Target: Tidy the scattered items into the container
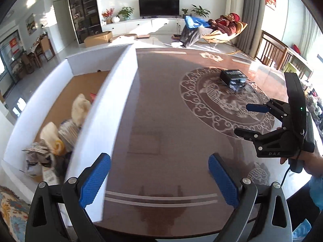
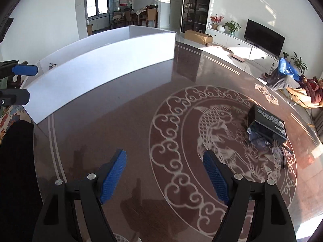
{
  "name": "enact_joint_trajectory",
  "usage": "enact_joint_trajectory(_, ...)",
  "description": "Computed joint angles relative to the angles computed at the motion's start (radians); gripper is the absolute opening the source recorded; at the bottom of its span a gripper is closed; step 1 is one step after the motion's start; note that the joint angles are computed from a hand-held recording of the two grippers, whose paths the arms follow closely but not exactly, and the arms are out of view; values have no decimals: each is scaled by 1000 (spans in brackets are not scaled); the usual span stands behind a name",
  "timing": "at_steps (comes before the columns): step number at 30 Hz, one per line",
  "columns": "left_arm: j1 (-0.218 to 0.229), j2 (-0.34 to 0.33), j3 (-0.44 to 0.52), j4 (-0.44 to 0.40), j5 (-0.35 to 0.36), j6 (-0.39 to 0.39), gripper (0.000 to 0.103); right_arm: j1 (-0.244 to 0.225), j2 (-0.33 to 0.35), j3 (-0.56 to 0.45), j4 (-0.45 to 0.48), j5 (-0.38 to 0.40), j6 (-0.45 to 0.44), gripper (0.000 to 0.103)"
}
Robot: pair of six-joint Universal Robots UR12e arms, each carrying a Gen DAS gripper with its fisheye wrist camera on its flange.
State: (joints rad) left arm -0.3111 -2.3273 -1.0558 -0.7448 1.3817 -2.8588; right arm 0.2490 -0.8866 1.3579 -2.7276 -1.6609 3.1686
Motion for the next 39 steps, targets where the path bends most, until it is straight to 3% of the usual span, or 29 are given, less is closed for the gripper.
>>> enact_joint_trajectory(3,-39,-24,-19,-19,-9,22,99,-19,-52,116,-12,-46,27,79)
enact_joint_trajectory(7,-81,-62,-16,44,41,49,99,-37,-90,211,-89,-67,38,80)
enact_joint_trajectory(11,-96,-105,33,79,30,74,100,-55,-93,212,-73,-17,104,84)
enact_joint_trajectory(14,-89,-135,78,52,-25,25,103,-52,-87,201,-65,-24,105,85)
enact_joint_trajectory(16,-91,-143,89,57,-20,17,103,-52,-87,202,-66,-21,109,85)
enact_joint_trajectory(39,-90,-138,77,77,-17,8,103,-52,-89,207,-69,-20,107,86)
